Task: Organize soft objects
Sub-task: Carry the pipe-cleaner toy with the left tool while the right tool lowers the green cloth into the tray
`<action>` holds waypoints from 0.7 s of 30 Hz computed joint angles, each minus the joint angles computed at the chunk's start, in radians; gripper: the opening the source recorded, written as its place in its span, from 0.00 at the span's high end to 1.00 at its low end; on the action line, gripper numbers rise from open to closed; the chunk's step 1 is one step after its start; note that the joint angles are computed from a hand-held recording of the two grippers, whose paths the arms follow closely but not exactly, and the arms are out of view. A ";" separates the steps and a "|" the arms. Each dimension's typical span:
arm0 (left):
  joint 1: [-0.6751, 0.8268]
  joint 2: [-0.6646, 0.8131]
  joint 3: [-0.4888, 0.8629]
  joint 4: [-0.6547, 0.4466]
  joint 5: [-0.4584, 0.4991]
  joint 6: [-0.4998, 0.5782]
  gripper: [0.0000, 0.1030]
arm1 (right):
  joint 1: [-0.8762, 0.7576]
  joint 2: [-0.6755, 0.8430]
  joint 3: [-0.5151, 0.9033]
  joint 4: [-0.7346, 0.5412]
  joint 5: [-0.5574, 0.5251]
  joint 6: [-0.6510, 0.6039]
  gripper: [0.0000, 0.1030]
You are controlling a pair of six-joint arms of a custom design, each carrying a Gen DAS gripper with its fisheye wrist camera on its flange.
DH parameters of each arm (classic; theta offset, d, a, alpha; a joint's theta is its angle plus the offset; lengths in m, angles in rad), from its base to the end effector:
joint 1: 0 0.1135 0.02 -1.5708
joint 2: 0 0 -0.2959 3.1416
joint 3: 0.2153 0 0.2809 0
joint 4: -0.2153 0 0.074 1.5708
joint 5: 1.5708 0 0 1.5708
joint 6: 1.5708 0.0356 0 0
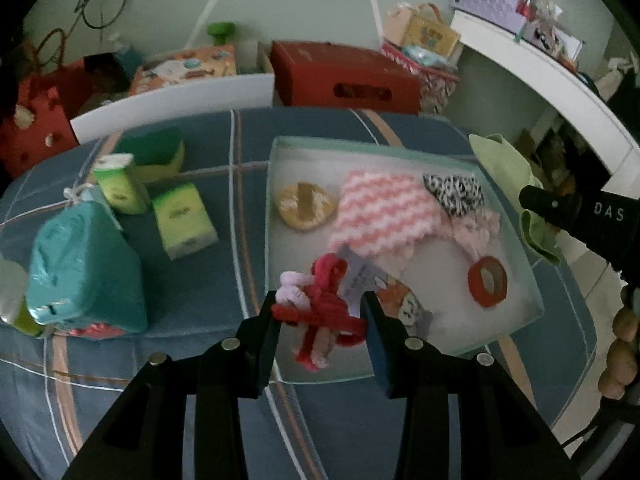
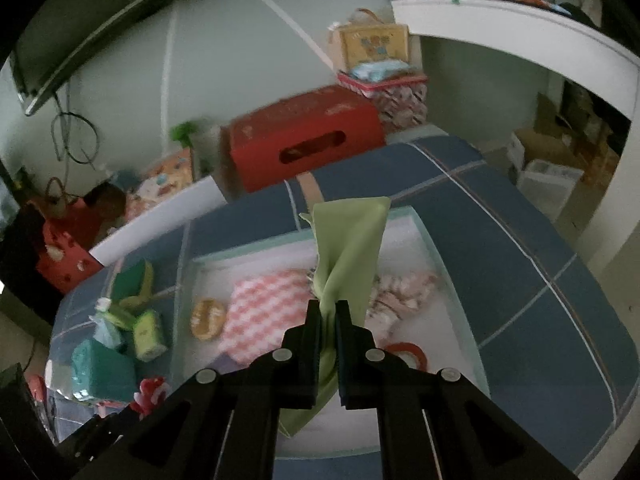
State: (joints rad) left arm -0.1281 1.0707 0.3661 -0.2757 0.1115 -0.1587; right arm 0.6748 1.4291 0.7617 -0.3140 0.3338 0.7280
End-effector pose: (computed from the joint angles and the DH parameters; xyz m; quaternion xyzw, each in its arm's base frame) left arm 0.1849 -0.0278 0.1503 0.0016 0.9554 -0.0943 0.2799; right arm 0.2343 0.1725 0.1942 0.0733 0.9420 0.0634 0.3214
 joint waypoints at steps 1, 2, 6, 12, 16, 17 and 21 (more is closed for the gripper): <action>-0.009 0.019 -0.001 0.012 -0.008 -0.003 0.60 | -0.001 0.013 0.004 -0.006 -0.006 0.000 0.93; -0.017 0.040 -0.002 0.026 -0.016 -0.004 0.60 | -0.002 0.034 0.013 -0.016 -0.018 -0.002 0.93; -0.031 0.106 0.000 0.069 -0.024 -0.003 0.60 | 0.002 0.104 0.037 -0.028 -0.052 -0.008 0.93; -0.065 0.195 0.005 0.136 -0.043 -0.010 0.60 | 0.002 0.183 0.061 -0.042 -0.088 -0.010 0.92; -0.081 0.238 0.010 0.155 -0.050 -0.018 0.59 | -0.003 0.202 0.063 -0.051 -0.106 0.003 0.90; -0.081 0.242 0.012 0.150 -0.047 -0.019 0.59 | -0.004 0.200 0.064 -0.055 -0.106 0.005 0.90; -0.074 0.224 0.018 0.125 -0.038 -0.015 0.49 | -0.006 0.177 0.060 -0.070 -0.101 0.016 0.89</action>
State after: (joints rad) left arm -0.2020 1.2942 0.3845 -0.1507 0.0734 -0.1735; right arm 0.6692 1.6061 0.8217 -0.3844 0.2327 0.7436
